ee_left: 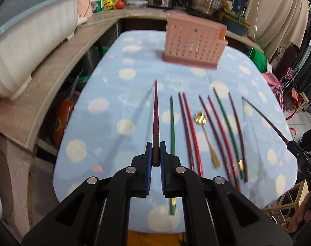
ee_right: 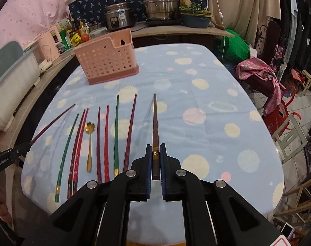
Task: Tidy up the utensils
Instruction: 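Lift both held chopsticks and lower them into the pink caddy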
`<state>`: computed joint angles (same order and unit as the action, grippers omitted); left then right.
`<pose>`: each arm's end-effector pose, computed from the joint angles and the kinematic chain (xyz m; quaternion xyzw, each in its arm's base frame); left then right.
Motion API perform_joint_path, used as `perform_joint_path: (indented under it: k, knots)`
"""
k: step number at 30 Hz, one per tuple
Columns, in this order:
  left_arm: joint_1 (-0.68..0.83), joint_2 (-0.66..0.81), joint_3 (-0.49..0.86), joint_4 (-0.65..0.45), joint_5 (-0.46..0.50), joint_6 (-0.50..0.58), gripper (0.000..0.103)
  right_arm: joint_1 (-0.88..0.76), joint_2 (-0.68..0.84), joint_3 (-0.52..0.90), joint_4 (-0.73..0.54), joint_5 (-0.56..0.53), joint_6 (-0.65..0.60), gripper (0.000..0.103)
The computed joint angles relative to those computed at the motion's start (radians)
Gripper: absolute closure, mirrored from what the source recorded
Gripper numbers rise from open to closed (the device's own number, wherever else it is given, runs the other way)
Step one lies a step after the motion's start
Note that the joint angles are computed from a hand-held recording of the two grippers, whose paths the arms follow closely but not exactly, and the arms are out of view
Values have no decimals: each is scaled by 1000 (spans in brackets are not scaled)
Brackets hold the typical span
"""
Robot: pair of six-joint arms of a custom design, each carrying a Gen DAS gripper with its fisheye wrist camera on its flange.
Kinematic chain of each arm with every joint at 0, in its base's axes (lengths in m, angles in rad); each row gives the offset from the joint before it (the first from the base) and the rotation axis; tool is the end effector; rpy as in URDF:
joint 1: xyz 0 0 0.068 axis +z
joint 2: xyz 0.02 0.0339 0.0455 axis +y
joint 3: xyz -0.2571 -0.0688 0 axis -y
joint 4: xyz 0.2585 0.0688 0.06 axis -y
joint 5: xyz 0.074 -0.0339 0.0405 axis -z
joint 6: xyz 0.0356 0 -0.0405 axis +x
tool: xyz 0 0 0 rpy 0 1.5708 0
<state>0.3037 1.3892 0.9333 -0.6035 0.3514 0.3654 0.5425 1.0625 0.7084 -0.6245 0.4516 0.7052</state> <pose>0.2753 0.0734 0.2128 0.0736 0.9508 -0.0780 0.2907 0.1941 0.0989 0.2168 0.1409 0.9238 -0.0077 0.3559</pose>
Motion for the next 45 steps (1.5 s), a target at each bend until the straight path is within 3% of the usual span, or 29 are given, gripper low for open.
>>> perform_joint_path:
  k: [5, 11, 17, 23, 32, 39, 45]
  knots:
    - [-41, 62, 188, -20, 2, -70, 96, -166, 40, 119, 67, -75, -172, 96]
    - [-119, 196, 446, -7, -50, -159, 96, -339, 168, 311, 140, -212, -293, 96]
    - [-171, 342, 706, -44, -77, -225, 96, -403, 317, 513, 166, -282, -336, 96]
    - [-182, 445, 980, -119, -36, -283, 96, -434, 441, 734, 178, -347, -352, 96]
    - [-227, 660, 1393, -158, -51, -389, 96, -430, 679, 1059, 182, -369, -355, 96]
    - [-261, 818, 1536, -169, -79, -391, 96, -430, 843, 1184, 152, -391, -356, 96]
    - [-272, 864, 1474, -129, -97, -382, 96, -425, 915, 1180, 157, -384, -375, 96]
